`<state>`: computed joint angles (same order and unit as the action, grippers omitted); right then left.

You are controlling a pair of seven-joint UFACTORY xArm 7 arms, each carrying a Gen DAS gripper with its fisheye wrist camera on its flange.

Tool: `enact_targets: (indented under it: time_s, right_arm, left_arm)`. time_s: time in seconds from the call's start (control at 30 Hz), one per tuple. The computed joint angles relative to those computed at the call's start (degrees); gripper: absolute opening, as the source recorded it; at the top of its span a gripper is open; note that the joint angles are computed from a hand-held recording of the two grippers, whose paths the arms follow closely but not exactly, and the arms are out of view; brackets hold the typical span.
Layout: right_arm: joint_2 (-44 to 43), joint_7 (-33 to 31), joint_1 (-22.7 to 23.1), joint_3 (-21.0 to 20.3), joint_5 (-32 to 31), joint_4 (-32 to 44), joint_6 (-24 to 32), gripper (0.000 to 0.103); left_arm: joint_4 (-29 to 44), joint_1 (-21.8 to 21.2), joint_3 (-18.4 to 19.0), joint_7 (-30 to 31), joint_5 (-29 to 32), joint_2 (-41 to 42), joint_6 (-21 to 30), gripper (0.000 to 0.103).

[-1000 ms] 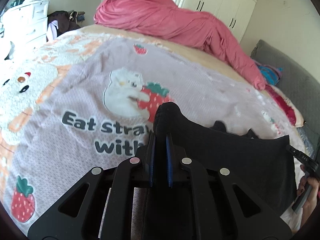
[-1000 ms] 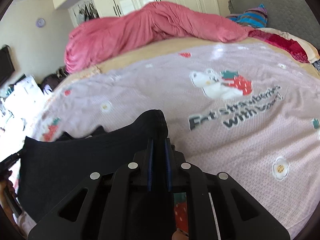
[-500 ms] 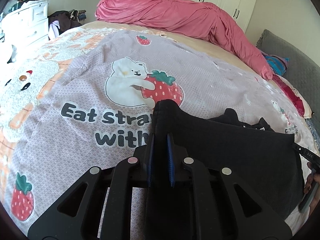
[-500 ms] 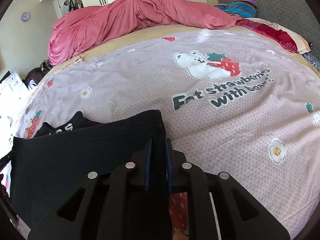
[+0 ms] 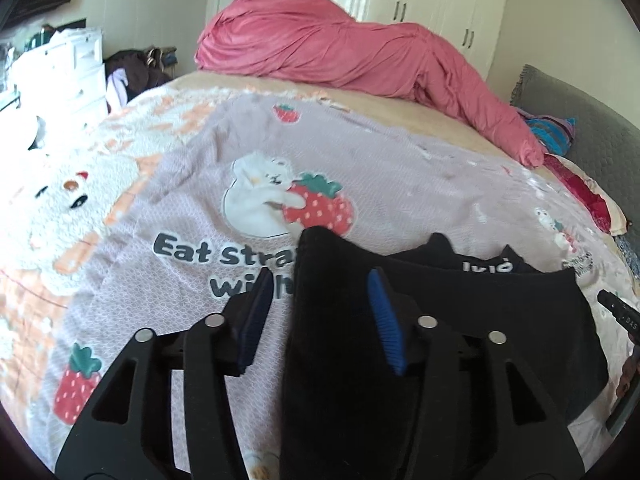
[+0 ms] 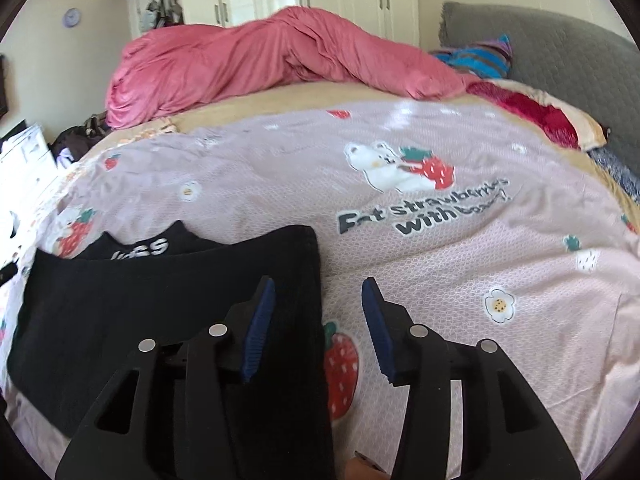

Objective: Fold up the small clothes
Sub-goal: 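Withdraw both open grippers from the folded sweatshirt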

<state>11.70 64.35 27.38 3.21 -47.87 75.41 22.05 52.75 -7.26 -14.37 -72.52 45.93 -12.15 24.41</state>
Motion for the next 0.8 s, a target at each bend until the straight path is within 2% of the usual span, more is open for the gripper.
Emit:
enact_targets:
  time_s: [0.13, 0.23, 0.43, 0.53, 0.6, 0.67, 0.8]
  right_arm:
    - [-2.6, -3.1, 0.0, 1.7, 1.2, -2.6, -1.5, 0.047]
    - [-3.3, -4.5, 0.7, 2.7, 0.4, -3.1, -0.6, 0.049]
    - [-4.6, -8.8, 1.2, 5.0, 4.7, -6.3, -1.5, 0.049]
    - [-5.2, -9.2, 1.9, 5.5, 4.9, -7.6, -1.4, 0.049]
    - [-6.0, -9.7, 1.9, 6.0, 5.8, -9.0, -1.6, 0.05]
    - [-6.6, -10.0, 1.9, 6.4, 7.1, -10.1, -0.9, 0.054]
    - [-6.8, -12.5, 1.6, 7.4, 12.2, -12.1, 1.6, 0.055]
  left_arm:
    - [-0.8, -1.6, -1.1, 1.9, -1.4, -1.5, 0.3, 0.05]
    - [-3.1, -3.1, -1.4, 4.0, -4.7, -2.8, -0.2, 0.054]
    - [-6.9, -4.6, -3.4, 6.3, -9.5, -5.1, 0.6, 0.057]
    - [-8.4, -5.0, -4.3, 6.6, -11.3, -5.6, 0.7, 0.06]
    - [-8.6, -5.8, -4.7, 7.8, -12.9, -5.1, 3.0, 0.06]
    - [-9.0, -5.9, -5.2, 7.3, -12.7, -5.1, 4.1, 0.06]
    - [-10.4, -6.0, -5.9, 5.5, -12.0, -6.5, 4.3, 0.06]
